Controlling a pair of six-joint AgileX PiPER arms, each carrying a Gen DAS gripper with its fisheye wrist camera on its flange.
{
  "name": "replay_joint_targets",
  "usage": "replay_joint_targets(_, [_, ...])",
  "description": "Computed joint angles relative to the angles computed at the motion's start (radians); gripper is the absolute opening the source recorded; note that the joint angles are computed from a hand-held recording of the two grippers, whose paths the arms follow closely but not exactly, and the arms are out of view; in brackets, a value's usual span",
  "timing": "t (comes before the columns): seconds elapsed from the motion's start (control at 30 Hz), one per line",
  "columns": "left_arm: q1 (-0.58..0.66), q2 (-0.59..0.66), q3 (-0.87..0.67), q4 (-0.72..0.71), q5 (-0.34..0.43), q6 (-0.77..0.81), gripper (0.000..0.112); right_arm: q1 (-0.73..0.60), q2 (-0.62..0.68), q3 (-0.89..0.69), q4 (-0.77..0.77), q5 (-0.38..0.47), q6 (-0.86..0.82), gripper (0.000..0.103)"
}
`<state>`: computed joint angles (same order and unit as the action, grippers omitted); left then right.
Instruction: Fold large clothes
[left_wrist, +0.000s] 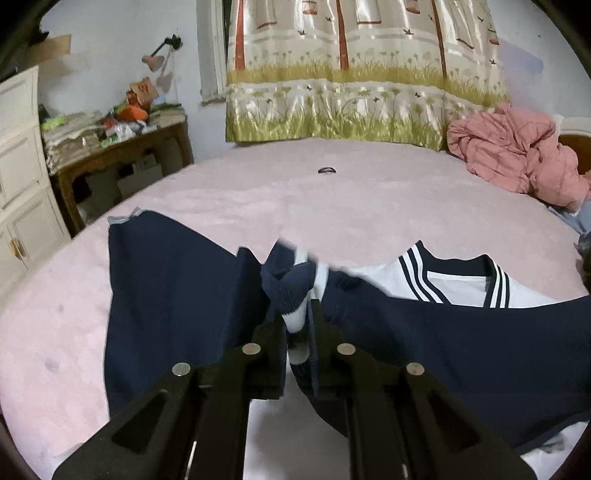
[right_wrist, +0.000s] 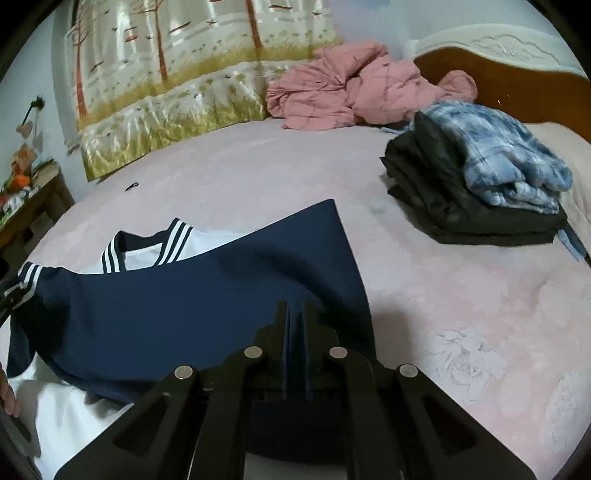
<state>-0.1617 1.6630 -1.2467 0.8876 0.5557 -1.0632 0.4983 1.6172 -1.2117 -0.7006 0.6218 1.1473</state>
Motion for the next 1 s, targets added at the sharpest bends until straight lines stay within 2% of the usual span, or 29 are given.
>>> replay_joint_targets(0.07, [0.010,-0.003,0.001,-0.029,-0.030,0.020,0.013,-0.008,0.003,0.002,0.014,-0.007,-0.008,0.014])
replay_joint_targets(0.17, [-0.015,-0.026,0.026,0.046,-0.036,-0.053,0.016,-0.045,-0.002,0.015,0.088,-0.050,-0.057,0.015])
replay_joint_targets(0.23, [-0.039,-0.047,0.058,0.151,-0.041,-0.145,0.022,-0.054,-0.015,0.029,0.098,-0.072,-0.058,0.015])
replay_joint_targets(0.3, [-0.054,-0.069,0.078,0.219,-0.051,-0.189,0.034,-0.044,-0.018,0.032,0.075,-0.070,-0.040,0.015])
replay_joint_targets(0.43, [-0.076,-0.117,0.132,0.406,-0.044,-0.377,0.052,-0.013,-0.012,0.023,0.028,-0.049,-0.014,0.023])
replay_joint_targets(0.47, [-0.084,-0.122,0.136,0.431,-0.023,-0.408,0.066,-0.008,-0.014,0.024,0.016,-0.047,-0.005,0.023])
replay_joint_targets(0.5, [-0.107,-0.119,0.139,0.483,0.039,-0.458,0.077,-0.005,-0.015,0.025,0.004,-0.046,0.005,0.024])
replay_joint_targets(0.57, [-0.135,-0.122,0.165,0.585,0.101,-0.543,0.077,0.000,-0.014,0.025,-0.009,-0.040,0.017,0.027])
replay_joint_targets(0.63, [-0.119,-0.135,0.180,0.586,0.061,-0.547,0.078,-0.002,-0.014,0.024,-0.003,-0.040,0.010,0.029])
replay_joint_targets(0.73, [-0.076,-0.153,0.187,0.543,-0.029,-0.542,0.085,-0.003,-0.018,0.025,0.003,-0.041,0.006,0.033])
replay_joint_targets(0.8, [-0.065,-0.159,0.190,0.541,-0.039,-0.558,0.095,-0.003,-0.018,0.029,-0.006,-0.047,0.018,0.040])
replay_joint_targets(0.83, [-0.060,-0.164,0.192,0.537,-0.046,-0.566,0.097,-0.002,-0.020,0.030,-0.015,-0.048,0.029,0.048])
replay_joint_targets(0.93, [-0.040,-0.181,0.212,0.531,-0.111,-0.607,0.100,0.005,-0.023,0.037,-0.046,-0.051,0.064,0.051])
replay_joint_targets(1.0, [-0.027,-0.185,0.210,0.494,-0.147,-0.578,0.100,0.008,-0.025,0.040,-0.060,-0.053,0.078,0.058])
